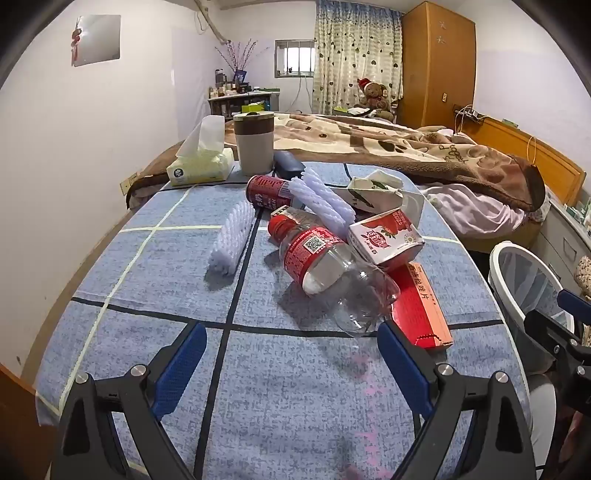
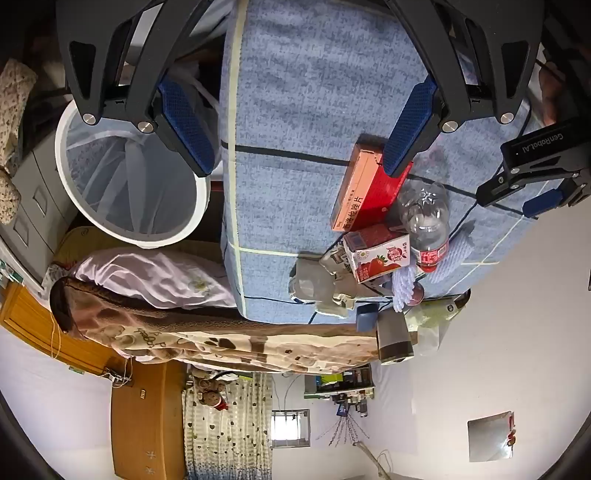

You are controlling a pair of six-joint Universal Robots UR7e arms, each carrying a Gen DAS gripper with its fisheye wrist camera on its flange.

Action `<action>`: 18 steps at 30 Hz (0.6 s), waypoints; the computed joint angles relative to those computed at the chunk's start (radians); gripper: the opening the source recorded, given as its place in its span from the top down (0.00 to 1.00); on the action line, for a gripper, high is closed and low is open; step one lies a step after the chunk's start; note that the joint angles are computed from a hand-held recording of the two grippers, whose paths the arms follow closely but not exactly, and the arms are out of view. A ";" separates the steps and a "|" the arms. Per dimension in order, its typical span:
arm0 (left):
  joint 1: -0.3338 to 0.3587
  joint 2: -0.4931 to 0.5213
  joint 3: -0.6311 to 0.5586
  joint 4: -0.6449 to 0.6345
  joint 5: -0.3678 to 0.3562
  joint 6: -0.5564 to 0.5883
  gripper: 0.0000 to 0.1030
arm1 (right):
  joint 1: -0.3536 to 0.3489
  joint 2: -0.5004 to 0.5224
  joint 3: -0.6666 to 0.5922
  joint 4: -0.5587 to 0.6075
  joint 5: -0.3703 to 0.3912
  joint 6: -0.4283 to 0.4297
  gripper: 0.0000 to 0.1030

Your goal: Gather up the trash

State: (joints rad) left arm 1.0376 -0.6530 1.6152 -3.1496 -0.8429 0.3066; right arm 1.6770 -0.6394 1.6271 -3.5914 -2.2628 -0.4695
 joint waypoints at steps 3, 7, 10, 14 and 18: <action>0.001 -0.003 0.000 0.011 -0.005 -0.010 0.08 | -0.001 0.000 0.000 -0.001 0.002 0.000 0.09; 0.001 -0.005 0.001 0.015 -0.008 -0.014 0.08 | -0.002 0.002 -0.002 0.001 0.001 0.004 0.09; 0.001 -0.004 0.000 0.016 -0.006 -0.015 0.08 | -0.003 0.000 -0.001 0.005 0.004 0.005 0.09; 0.001 -0.005 0.001 0.017 -0.006 -0.015 0.08 | -0.003 0.000 -0.002 0.006 0.002 0.006 0.09; 0.001 -0.005 0.001 0.018 -0.006 -0.016 0.08 | -0.002 0.001 -0.002 0.006 0.002 0.005 0.09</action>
State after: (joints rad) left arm 1.0386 -0.6580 1.6157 -3.1318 -0.8490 0.2911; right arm 1.6745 -0.6380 1.6248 -3.5859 -2.2613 -0.4647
